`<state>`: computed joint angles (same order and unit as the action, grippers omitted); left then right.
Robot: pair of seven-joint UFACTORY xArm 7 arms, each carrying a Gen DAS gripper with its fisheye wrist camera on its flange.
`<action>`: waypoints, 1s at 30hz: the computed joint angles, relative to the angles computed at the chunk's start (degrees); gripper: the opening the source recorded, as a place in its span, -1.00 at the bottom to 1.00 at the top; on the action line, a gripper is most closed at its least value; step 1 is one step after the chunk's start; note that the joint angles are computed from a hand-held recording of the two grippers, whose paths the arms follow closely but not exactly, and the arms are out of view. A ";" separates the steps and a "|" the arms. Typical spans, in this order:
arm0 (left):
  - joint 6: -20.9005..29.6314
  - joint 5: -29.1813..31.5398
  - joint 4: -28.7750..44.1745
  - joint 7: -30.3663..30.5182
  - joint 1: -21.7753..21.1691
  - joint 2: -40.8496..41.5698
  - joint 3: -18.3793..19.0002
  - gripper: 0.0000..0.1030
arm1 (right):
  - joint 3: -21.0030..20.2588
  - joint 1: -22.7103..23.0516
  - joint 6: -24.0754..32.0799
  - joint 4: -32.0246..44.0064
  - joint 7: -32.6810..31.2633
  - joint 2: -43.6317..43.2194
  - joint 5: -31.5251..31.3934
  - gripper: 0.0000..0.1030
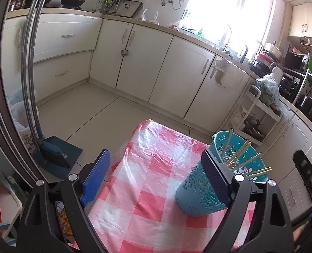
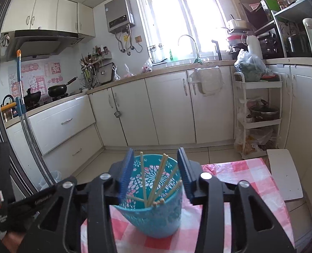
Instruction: Organize utensils
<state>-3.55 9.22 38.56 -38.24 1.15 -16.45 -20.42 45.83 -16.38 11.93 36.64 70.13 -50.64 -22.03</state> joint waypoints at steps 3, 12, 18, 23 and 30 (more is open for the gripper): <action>0.37 1.58 -0.13 -0.80 3.06 -0.69 -2.86 0.70 | -2.41 7.50 7.05 -2.81 -0.84 -1.85 1.67 0.42; 6.98 8.55 -2.39 -1.10 5.44 -10.41 -7.17 0.85 | -10.10 24.33 22.93 -6.16 0.96 -0.40 4.99 0.80; 16.73 7.13 -6.44 1.98 -5.19 -19.86 -2.43 0.85 | -11.95 29.91 27.73 -5.48 2.69 -2.29 5.18 0.86; 27.24 5.06 -8.48 4.55 -12.13 -28.72 -0.12 0.86 | -11.31 32.40 32.91 -2.78 3.50 -5.55 5.44 0.86; 38.20 0.96 -10.62 10.00 -19.53 -42.07 2.63 0.86 | -9.45 34.16 41.88 3.73 1.34 -7.99 7.05 0.86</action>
